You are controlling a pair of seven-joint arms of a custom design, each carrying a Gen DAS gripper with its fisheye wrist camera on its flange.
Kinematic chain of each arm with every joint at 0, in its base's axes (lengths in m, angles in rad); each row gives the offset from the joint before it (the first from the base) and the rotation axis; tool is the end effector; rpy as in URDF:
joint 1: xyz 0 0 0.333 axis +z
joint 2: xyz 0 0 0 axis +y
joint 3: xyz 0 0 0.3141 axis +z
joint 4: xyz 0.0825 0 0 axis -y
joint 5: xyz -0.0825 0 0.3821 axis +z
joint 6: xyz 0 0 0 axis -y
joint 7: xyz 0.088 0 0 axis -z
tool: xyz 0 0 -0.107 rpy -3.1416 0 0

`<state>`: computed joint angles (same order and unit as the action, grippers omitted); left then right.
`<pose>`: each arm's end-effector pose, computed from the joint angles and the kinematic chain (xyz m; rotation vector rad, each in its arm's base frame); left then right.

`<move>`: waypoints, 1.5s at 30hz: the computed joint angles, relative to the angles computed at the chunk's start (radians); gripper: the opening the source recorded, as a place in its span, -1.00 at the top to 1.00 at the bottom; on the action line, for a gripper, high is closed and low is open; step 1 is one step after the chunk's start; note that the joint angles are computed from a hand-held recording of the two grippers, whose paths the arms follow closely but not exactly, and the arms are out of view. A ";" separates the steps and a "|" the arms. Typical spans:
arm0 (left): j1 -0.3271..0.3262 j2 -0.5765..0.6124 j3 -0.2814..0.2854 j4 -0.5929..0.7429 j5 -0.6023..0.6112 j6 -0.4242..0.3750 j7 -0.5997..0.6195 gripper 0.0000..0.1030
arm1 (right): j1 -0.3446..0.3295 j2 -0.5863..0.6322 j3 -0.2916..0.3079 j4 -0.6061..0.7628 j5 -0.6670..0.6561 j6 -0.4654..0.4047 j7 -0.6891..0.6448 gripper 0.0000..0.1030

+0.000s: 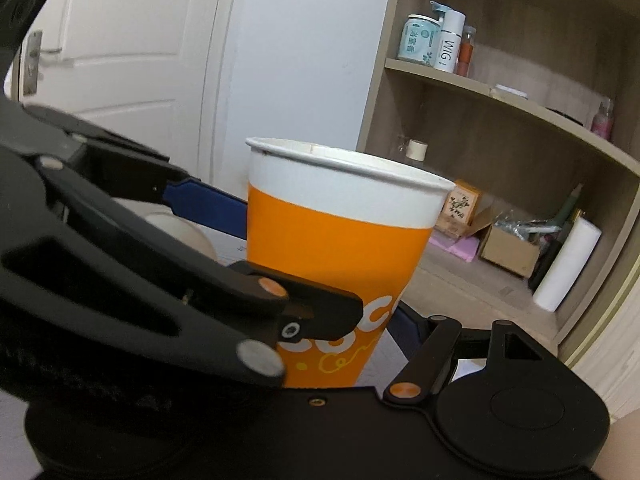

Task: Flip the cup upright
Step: 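Lower the upright orange cup onto the table with the left gripper, then open the left gripper and pull it back from the cup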

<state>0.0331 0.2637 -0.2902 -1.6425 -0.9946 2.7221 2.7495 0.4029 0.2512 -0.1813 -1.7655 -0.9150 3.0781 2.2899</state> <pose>0.6707 -0.1212 0.5461 -1.0889 2.1349 -1.3128 0.6269 0.2196 0.5220 -1.8607 1.2085 -1.0127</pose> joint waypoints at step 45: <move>-0.096 -0.405 0.132 -0.439 0.280 0.089 -0.453 -1.00 | -0.190 -0.371 0.204 -0.380 -0.206 -0.019 0.209 -0.65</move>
